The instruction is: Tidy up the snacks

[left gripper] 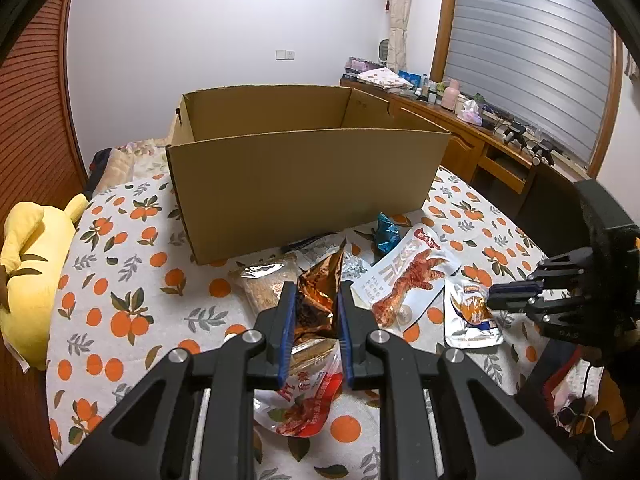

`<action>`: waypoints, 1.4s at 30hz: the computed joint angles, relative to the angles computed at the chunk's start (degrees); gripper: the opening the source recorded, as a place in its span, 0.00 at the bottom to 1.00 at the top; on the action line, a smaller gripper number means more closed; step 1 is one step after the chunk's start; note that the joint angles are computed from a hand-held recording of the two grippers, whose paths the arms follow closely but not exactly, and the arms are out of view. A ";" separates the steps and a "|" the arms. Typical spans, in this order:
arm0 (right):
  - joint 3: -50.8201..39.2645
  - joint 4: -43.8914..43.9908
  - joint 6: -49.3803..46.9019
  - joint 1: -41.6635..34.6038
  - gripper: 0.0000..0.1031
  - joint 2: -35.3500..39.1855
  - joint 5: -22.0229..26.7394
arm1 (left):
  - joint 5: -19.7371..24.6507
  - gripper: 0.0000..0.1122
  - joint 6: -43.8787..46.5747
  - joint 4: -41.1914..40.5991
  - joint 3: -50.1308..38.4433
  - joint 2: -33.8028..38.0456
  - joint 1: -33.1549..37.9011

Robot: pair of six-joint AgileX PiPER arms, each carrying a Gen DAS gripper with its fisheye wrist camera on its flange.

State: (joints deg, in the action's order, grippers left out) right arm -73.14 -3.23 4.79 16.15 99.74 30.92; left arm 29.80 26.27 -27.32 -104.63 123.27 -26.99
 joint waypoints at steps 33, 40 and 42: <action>2.52 2.63 1.70 -0.14 0.33 1.16 -6.72 | -0.76 0.15 2.26 -2.46 1.92 -0.90 0.21; 4.91 -0.02 4.93 2.10 0.31 -1.40 -8.21 | -0.16 0.15 1.13 -1.35 0.59 -0.30 -0.54; 5.13 -0.78 5.19 1.97 0.31 -1.85 -8.34 | 0.00 0.15 0.73 -0.87 0.29 -0.25 -0.79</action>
